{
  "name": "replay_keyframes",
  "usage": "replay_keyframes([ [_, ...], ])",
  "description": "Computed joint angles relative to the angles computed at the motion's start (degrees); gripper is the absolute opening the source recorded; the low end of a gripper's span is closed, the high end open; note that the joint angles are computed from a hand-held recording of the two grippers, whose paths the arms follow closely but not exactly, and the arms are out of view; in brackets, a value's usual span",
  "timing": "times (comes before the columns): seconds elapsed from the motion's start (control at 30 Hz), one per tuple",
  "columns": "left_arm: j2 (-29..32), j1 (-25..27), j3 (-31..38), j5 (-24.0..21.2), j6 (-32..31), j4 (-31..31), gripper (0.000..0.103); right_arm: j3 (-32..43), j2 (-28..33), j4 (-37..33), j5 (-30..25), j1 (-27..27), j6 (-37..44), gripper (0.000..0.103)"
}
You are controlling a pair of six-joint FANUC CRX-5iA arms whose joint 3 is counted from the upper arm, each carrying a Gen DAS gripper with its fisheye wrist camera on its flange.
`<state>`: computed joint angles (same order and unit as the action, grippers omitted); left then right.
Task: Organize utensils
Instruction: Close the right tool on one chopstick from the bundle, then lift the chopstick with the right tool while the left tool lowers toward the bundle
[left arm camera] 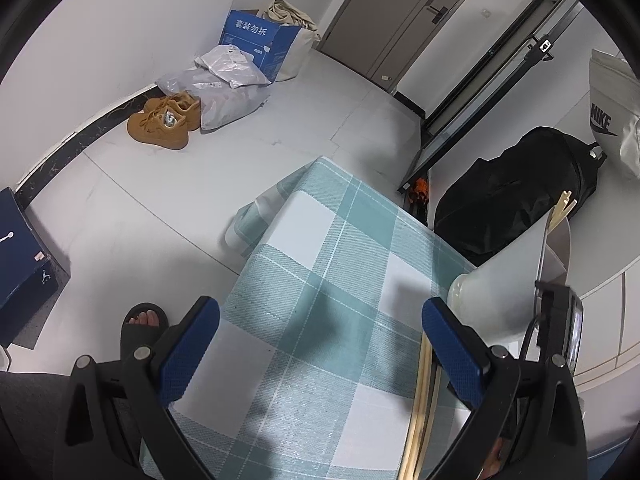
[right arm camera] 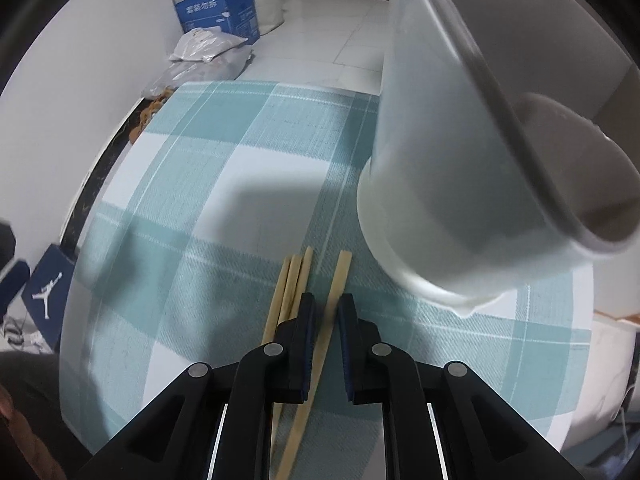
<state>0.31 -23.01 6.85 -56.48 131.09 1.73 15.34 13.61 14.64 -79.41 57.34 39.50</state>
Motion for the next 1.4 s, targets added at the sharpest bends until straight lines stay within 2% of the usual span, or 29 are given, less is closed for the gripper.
replay_keyframes([
  [0.07,0.15,-0.01,0.26,-0.36,-0.16,-0.14,0.099,-0.11,0.35,0.98,0.59,0.34,-0.35,0.013],
  [0.13,0.43,-0.19,0.76,-1.27,-0.13,-0.81,0.099,-0.77,-0.13,1.29,1.21,0.46,-0.34,0.006],
  [0.2,0.74,-0.4,1.27,-2.14,-0.56,-1.25,0.099,-2.44,-1.81,0.25,3.68,0.28,-0.84,0.005],
  [0.33,2.26,-1.29,2.16,-3.61,-5.84,0.93,0.099,-7.88,-7.33,0.42,10.54,0.15,-4.32,0.005],
  [0.47,5.39,-3.63,5.49,-7.31,-12.78,2.35,0.099,-15.0,-14.79,1.48,17.68,0.32,-9.8,0.005],
  [0.6,9.12,-7.63,11.0,-12.43,-16.27,-1.03,0.099,-22.3,-22.43,0.38,24.89,-0.95,-16.3,0.005],
  [0.73,11.21,-9.3,13.76,-16.28,-16.85,-2.73,0.099,-26.81,-27.19,-2.17,30.02,-3.7,-19.13,0.005],
  [0.83,13.97,-10.37,17.55,-21.61,-16.56,-5.55,0.099,-30.49,-30.71,-2.78,33.62,-4.92,-20.08,0.005],
  [0.93,14.4,-10.07,18.1,-24.01,-15.08,-6.16,0.099,-34.06,-34.73,-1.93,35.96,-5.72,-21.13,0.005],
  [1.17,15.61,-10.98,20.33,-23.86,-14.76,-6.04,0.099,-38.1,-38.05,0.28,39.86,-8.42,-26.3,0.005],
  [1.4,20.1,-12.6,26.29,-30.13,-15.96,-8.33,0.099,-39.47,-39.36,1.29,41.48,-9.27,-27.56,0.005],
])
